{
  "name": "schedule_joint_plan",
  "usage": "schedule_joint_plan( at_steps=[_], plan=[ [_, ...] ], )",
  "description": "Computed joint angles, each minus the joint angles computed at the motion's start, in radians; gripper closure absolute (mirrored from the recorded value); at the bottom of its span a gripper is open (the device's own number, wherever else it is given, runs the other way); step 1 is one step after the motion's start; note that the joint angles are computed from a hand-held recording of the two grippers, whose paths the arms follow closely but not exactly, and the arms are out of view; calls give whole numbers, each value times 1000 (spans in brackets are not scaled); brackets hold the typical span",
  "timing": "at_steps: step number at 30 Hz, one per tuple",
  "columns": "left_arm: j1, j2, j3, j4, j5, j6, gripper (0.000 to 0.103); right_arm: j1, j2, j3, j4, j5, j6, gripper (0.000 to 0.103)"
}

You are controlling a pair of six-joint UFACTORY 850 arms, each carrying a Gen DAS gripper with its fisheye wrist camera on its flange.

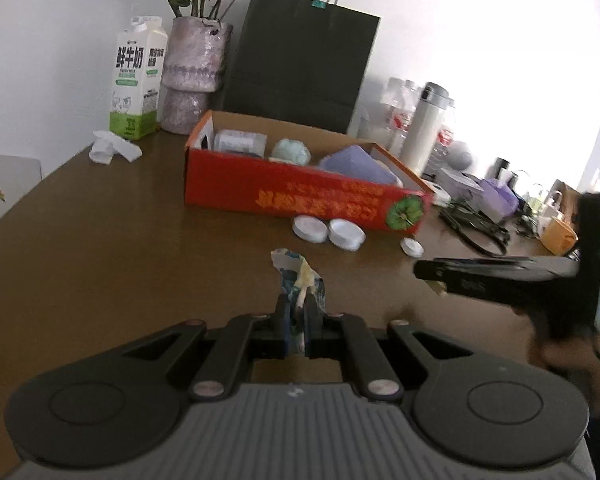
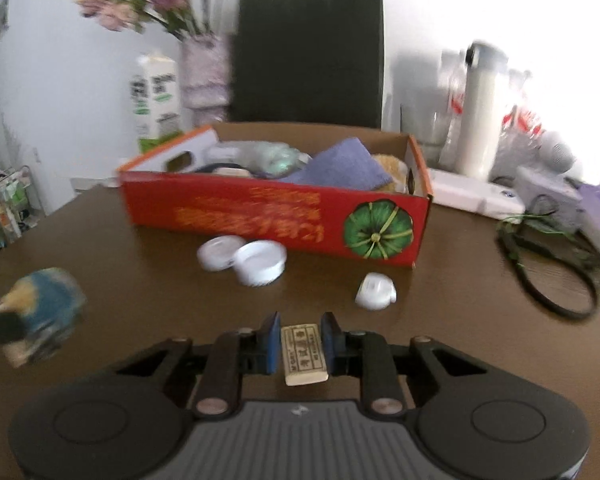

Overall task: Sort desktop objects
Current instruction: 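Grasp the blue-white snack wrapper with the left gripper while the right gripper grasps the small beige card, then carry the wrapper and beige card into the box and release both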

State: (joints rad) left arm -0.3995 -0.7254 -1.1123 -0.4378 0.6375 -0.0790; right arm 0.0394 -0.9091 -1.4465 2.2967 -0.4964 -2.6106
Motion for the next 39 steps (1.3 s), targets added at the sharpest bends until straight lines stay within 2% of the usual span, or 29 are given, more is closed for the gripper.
schedule_joint_plan(
  at_steps=[4,7,10,18,22,25,32,36,39],
  plan=[
    [-52,28,58,-83,40,74,96,-12,164,286,182,-132,-184,83],
    [-97,54,114,-127,75,97,96,-39,238,426,182,-202,-166,83],
    [-153,75,171,-218,132,140,96,-57,295,539,213,-235,-186,83],
    [-265,147,279,-303,221,164,96,-96,406,730,206,-337,-245,83],
    [-290,167,298,-315,249,175,96,-103,440,776,196,-380,-259,83],
    [-286,173,314,-274,258,117,96,-105,454,789,194,-388,-262,83],
    [-265,166,305,-265,252,115,96,-99,432,760,195,-370,-242,82],
    [-214,160,270,-206,222,122,96,-95,411,702,165,-346,-189,82],
    [-123,167,211,-45,143,39,96,-100,389,624,100,-332,-110,82]
  ],
)
